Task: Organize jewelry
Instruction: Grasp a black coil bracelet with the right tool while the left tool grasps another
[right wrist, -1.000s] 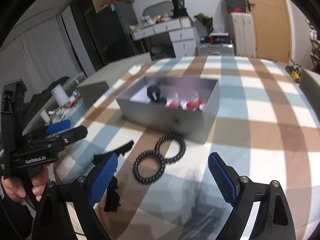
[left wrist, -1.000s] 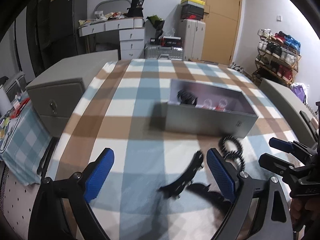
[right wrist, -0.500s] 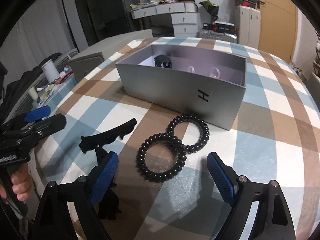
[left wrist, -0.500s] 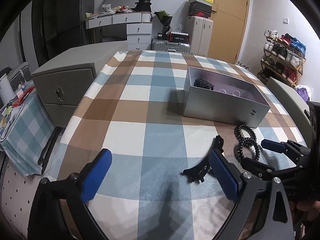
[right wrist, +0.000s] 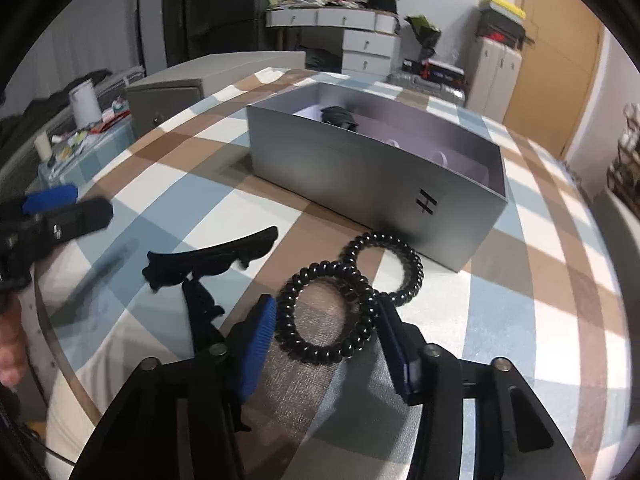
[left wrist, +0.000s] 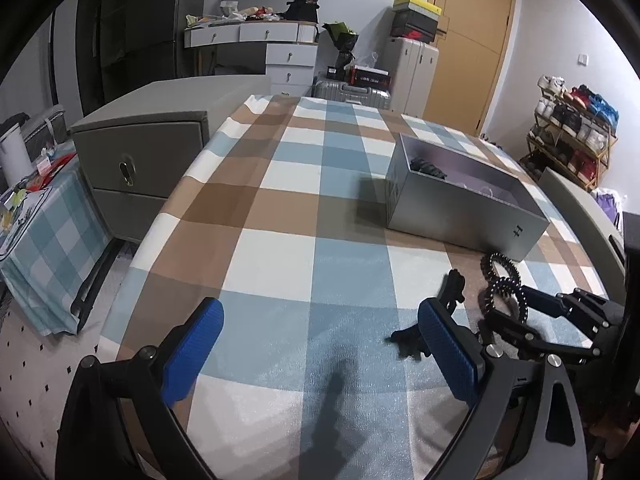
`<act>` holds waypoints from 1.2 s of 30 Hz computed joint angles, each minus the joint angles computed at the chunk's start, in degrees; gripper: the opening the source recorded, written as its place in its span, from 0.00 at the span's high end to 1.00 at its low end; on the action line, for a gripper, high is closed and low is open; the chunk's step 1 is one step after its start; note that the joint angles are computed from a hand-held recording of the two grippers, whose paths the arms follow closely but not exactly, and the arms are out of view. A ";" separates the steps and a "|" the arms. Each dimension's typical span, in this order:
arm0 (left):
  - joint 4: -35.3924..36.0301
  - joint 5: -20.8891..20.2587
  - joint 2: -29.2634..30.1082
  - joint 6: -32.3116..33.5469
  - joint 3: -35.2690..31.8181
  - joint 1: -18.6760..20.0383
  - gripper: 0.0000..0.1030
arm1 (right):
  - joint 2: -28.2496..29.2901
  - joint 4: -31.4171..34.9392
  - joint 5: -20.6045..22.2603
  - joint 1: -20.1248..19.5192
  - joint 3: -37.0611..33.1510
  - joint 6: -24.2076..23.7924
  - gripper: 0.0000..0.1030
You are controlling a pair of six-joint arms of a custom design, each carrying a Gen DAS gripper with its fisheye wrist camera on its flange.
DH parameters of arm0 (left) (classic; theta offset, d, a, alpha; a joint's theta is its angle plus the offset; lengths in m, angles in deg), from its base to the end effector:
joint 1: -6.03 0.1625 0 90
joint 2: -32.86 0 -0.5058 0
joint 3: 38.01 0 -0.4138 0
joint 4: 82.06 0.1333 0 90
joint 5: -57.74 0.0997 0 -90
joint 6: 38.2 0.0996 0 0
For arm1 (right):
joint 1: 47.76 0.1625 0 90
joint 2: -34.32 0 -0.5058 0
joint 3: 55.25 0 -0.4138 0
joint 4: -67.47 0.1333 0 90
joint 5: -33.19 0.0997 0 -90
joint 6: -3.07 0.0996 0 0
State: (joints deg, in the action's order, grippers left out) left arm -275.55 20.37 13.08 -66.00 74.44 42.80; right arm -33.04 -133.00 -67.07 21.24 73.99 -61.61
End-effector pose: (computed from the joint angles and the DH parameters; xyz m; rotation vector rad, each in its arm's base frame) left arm -0.3262 -0.5090 -0.1203 0.4172 2.3580 -0.9407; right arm -0.0818 -0.5355 0.2743 0.7907 -2.2306 0.6384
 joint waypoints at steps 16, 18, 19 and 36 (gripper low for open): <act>-2.83 -2.10 -0.39 2.26 0.06 0.14 0.07 | -6.28 14.33 8.96 -2.87 -1.51 7.17 0.63; -2.65 -4.04 -0.52 3.60 -0.46 0.25 0.07 | -7.07 15.13 10.39 -3.48 -1.58 7.98 0.63; -2.20 -5.25 -0.59 4.14 -0.86 0.33 0.07 | -7.47 15.63 10.97 -3.76 -1.74 8.54 0.63; 17.57 -15.18 5.10 16.11 -17.75 0.26 0.07 | -13.40 19.76 18.96 -12.04 -4.54 11.26 0.63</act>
